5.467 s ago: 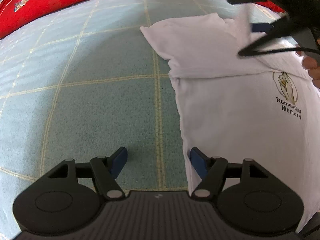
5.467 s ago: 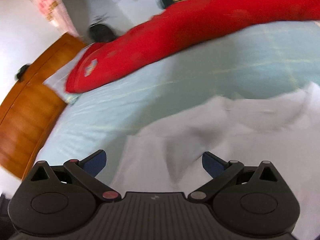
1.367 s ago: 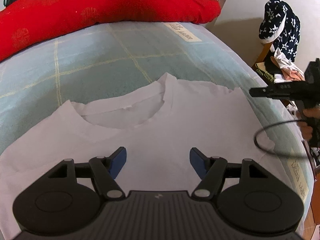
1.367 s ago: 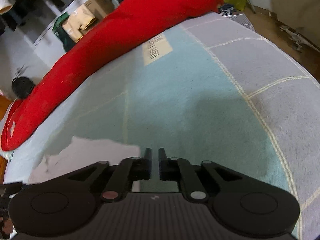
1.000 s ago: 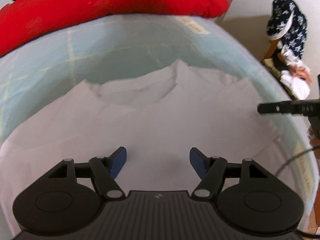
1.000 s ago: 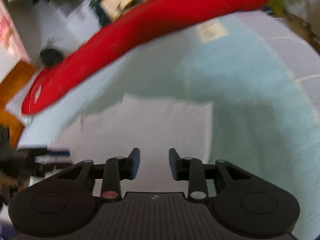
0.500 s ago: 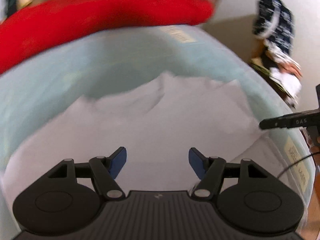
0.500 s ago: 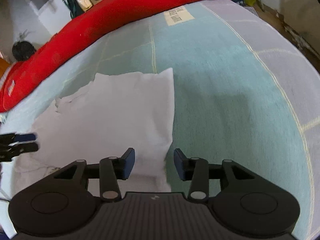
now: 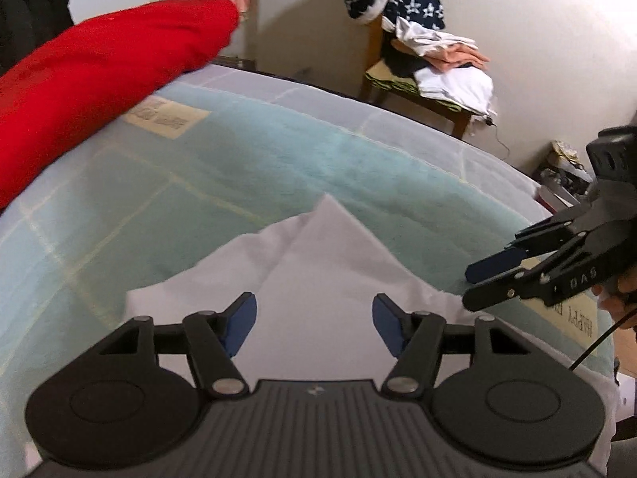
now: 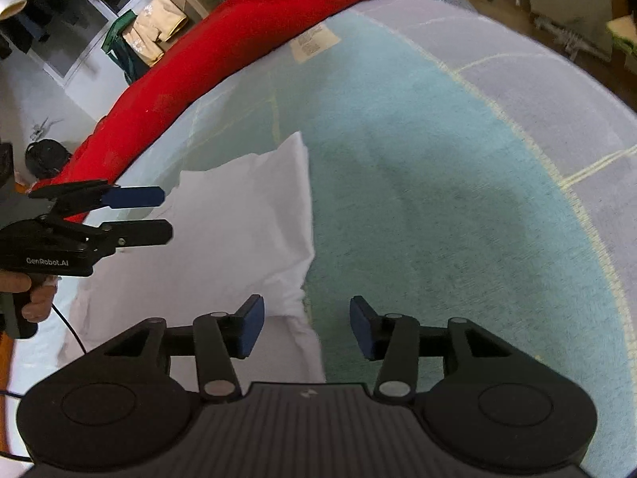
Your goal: Fold clothes
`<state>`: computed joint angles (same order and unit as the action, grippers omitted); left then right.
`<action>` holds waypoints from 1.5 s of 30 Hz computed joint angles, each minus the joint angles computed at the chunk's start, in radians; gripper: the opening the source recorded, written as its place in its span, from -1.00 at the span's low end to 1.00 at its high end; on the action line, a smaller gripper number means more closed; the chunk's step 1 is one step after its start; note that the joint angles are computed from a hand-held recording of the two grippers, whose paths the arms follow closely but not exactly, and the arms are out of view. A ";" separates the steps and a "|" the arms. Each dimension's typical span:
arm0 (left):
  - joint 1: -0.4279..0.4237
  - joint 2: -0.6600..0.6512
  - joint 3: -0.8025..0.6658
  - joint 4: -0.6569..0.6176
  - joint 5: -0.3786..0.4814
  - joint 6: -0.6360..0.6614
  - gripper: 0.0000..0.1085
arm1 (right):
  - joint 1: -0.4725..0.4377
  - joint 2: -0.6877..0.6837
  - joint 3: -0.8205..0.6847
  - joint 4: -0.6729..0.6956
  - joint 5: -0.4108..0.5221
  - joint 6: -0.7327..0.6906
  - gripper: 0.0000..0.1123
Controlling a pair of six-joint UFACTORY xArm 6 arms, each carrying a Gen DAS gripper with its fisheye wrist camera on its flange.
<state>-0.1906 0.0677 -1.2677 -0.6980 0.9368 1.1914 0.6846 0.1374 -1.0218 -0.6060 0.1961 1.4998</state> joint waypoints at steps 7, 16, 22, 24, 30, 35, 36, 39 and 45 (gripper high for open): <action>-0.007 -0.027 0.062 -0.007 -0.037 -0.009 0.22 | 0.119 0.065 -0.162 -0.205 0.324 -0.124 0.65; 0.016 -0.005 0.030 -0.022 -0.013 -0.067 0.22 | 0.250 0.269 -0.440 -0.433 0.731 -0.293 0.83; 0.012 0.021 -0.005 -0.055 -0.003 -0.081 0.23 | 0.293 0.394 -0.563 -0.541 0.913 -0.364 0.83; 0.008 0.020 0.000 -0.052 -0.008 -0.084 0.23 | 0.297 0.428 -0.596 -0.583 0.938 -0.384 0.83; 0.002 0.010 0.023 -0.031 -0.021 -0.086 0.23 | 0.287 0.457 -0.621 -0.626 1.032 -0.346 0.83; 0.006 0.004 0.033 -0.022 -0.026 -0.097 0.23 | 0.253 0.390 -0.543 -0.603 0.993 -0.180 0.83; 0.008 0.005 0.031 -0.021 -0.025 -0.100 0.23 | 0.241 0.377 -0.530 -0.577 0.976 -0.142 0.83; 0.016 0.001 0.032 -0.029 -0.023 -0.101 0.23 | 0.243 0.389 -0.550 -0.536 0.985 -0.129 0.83; 0.023 -0.003 0.039 -0.041 -0.024 -0.103 0.23 | 0.277 0.455 -0.620 -0.584 1.042 -0.250 0.83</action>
